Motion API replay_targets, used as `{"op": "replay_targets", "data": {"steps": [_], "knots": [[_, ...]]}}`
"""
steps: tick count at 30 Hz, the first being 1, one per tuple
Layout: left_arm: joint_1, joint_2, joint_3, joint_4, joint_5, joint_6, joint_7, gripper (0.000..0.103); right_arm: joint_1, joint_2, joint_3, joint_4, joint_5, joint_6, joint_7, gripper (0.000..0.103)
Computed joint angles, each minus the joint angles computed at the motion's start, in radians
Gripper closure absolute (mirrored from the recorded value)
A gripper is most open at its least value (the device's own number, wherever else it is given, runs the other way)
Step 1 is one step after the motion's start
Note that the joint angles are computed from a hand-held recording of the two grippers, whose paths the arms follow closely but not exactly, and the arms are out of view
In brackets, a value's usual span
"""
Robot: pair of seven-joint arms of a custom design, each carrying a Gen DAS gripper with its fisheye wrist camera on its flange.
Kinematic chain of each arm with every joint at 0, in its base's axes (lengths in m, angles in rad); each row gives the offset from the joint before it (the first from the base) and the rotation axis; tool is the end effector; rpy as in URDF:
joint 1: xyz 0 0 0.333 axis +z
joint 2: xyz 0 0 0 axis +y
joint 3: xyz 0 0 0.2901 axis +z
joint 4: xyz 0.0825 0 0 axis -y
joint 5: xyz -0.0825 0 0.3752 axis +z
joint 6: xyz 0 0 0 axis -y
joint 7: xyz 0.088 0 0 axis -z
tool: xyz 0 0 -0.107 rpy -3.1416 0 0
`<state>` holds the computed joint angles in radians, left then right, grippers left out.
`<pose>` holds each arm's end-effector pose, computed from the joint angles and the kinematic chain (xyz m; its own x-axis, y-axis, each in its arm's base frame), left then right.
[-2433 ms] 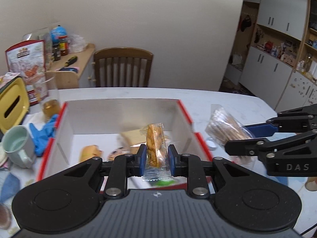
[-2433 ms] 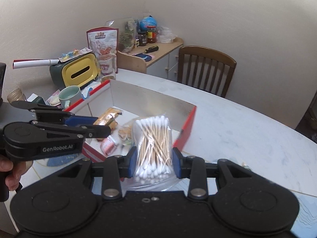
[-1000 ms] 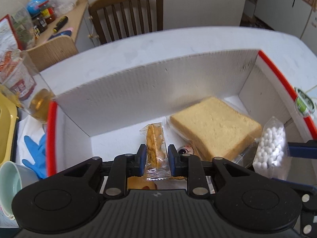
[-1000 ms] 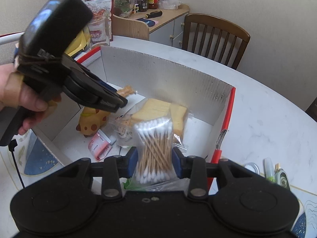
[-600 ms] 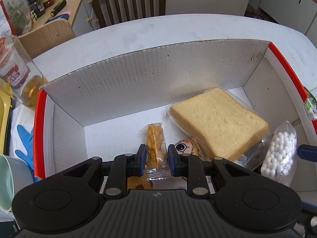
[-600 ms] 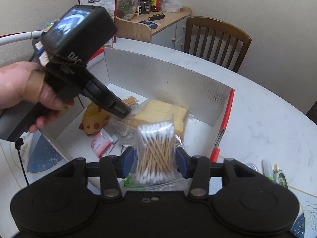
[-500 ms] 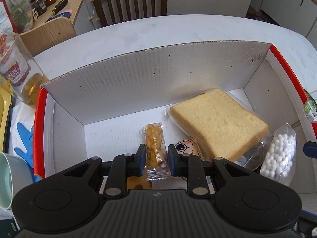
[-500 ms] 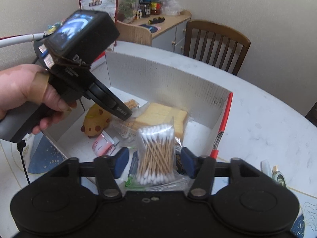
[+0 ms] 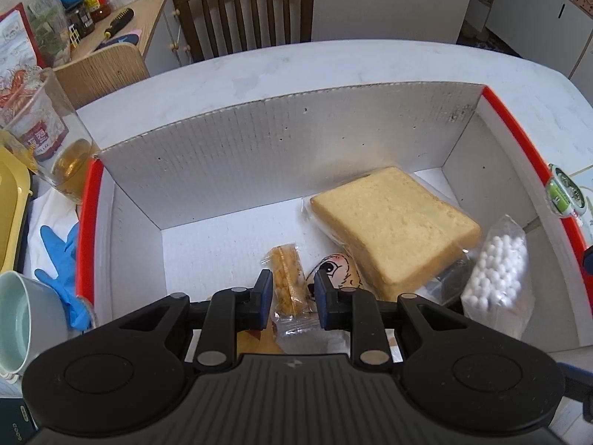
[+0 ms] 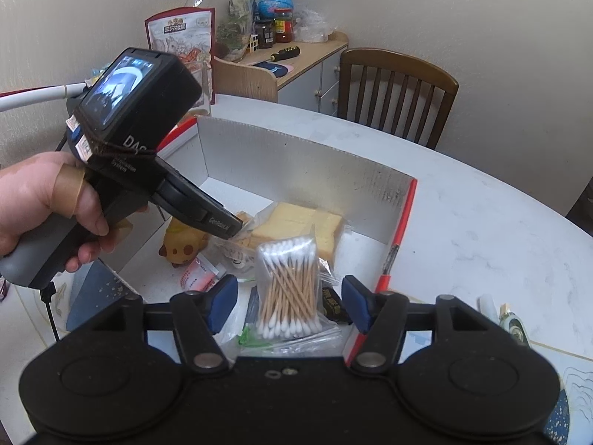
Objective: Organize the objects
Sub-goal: 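Open left tool to drop the snack bar while right tool releases the swab bag, then withdraw both tools from the box toward the red plush toy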
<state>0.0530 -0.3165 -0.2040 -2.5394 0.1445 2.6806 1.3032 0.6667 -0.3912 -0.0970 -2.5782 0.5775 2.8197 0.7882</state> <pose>0.4570 -0.0745 0.4116 0.0112 -0.9982 -0.0588 -0.8921 0.0166 -0.4516 0.3935 0.2190 0.4405 0.7597 -0.6498 -0.0234 -0.5049 -0.5668 -0.6510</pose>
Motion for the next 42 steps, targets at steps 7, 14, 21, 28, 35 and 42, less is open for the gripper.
{"op": "replay_targets", "data": {"steps": [7, 14, 21, 28, 35, 42], "knots": [[-0.001, -0.073, -0.010, -0.054, -0.010, 0.026, -0.012, 0.068, -0.001, -0.056, -0.026, -0.024, 0.011, -0.018, -0.017, 0.038], [0.002, -0.173, -0.031, -0.115, -0.021, 0.050, -0.021, 0.044, 0.003, -0.138, -0.061, -0.066, 0.011, -0.035, -0.023, 0.033], [-0.032, -0.295, -0.045, -0.175, -0.090, 0.057, -0.015, 0.044, -0.006, -0.238, -0.112, -0.112, -0.004, -0.054, -0.037, 0.030], [-0.068, -0.413, -0.104, -0.222, -0.127, 0.075, -0.067, 0.029, -0.034, -0.337, -0.198, -0.151, -0.022, -0.107, -0.082, 0.025], [-0.090, -0.477, -0.198, -0.230, -0.147, 0.085, -0.223, 0.021, -0.130, -0.383, -0.271, -0.161, -0.057, -0.180, -0.161, 0.023], [-0.094, -0.446, -0.314, -0.194, -0.121, 0.117, -0.424, 0.012, -0.236, -0.352, -0.337, -0.121, -0.056, -0.264, -0.294, 0.022]]}}
